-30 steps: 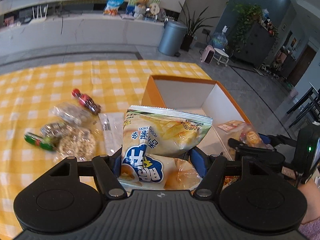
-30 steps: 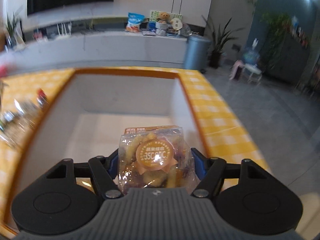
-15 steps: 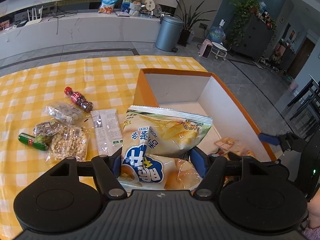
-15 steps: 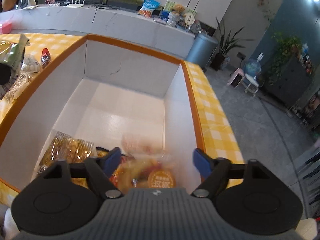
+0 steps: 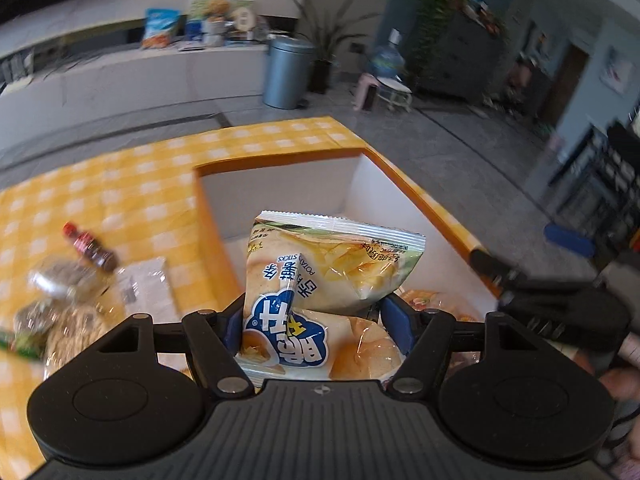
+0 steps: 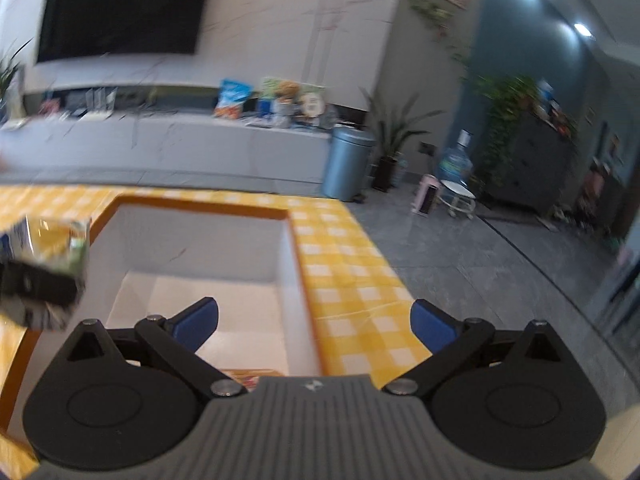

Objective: Organize snacks
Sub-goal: 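Open the right gripper then the left gripper to drop both bags into the box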

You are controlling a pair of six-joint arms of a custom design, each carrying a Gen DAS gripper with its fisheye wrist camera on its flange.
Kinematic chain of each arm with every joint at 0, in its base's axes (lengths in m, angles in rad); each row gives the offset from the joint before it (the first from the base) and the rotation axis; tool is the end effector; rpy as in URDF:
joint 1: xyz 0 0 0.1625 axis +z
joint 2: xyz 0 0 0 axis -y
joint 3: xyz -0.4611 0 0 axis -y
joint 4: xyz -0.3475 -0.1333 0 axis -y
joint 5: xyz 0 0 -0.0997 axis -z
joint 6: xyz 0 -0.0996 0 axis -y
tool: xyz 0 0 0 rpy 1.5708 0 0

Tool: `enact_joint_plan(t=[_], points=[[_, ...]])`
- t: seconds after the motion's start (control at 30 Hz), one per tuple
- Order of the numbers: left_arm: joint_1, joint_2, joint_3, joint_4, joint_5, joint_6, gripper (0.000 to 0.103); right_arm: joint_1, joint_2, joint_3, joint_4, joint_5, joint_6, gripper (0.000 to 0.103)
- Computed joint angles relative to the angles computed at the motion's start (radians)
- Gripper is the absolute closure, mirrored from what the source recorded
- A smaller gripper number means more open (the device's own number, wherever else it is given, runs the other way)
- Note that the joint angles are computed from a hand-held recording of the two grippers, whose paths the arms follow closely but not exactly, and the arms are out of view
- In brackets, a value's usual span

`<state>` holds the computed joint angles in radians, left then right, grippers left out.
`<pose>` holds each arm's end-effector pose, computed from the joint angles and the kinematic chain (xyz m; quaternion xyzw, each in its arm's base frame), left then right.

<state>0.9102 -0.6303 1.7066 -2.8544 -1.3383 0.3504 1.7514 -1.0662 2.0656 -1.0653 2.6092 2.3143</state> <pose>-0.2785 -0.6130 0.0541 0.4679 0.8702 -0.1194 0.0981 0.1308 -0.4517 0.1777 -0.0307 -0.6945 0.4932 0.5229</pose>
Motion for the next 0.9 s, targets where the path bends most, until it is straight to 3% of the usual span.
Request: enact_joint_plan(t=[0.3,0.47,0.67,0.8,0.9], points=[[-0.021,0.075,-0.078,0.088,-0.041,0.344,0.026,-0.035,-0.073,0.051,0.003,-0.027,0.22,0.003],[-0.037,0.126,-0.115,0.126,0.047,0.529,0.026,-0.04,-0.081,0.057,0.013,-0.052,0.239,0.003],[-0.024,0.148,-0.124,0.151,0.092,0.755,0.026,-0.041,-0.08,0.053,0.032,-0.06,0.253,0.003],[-0.023,0.165,-0.129,0.156,0.147,0.774,0.022,-0.047,-0.082,0.048,0.055,-0.068,0.271,0.003],[-0.011,0.162,-0.109,0.11,0.129,0.8,0.015,-0.056,-0.087,0.046,0.075,-0.077,0.289,0.003]])
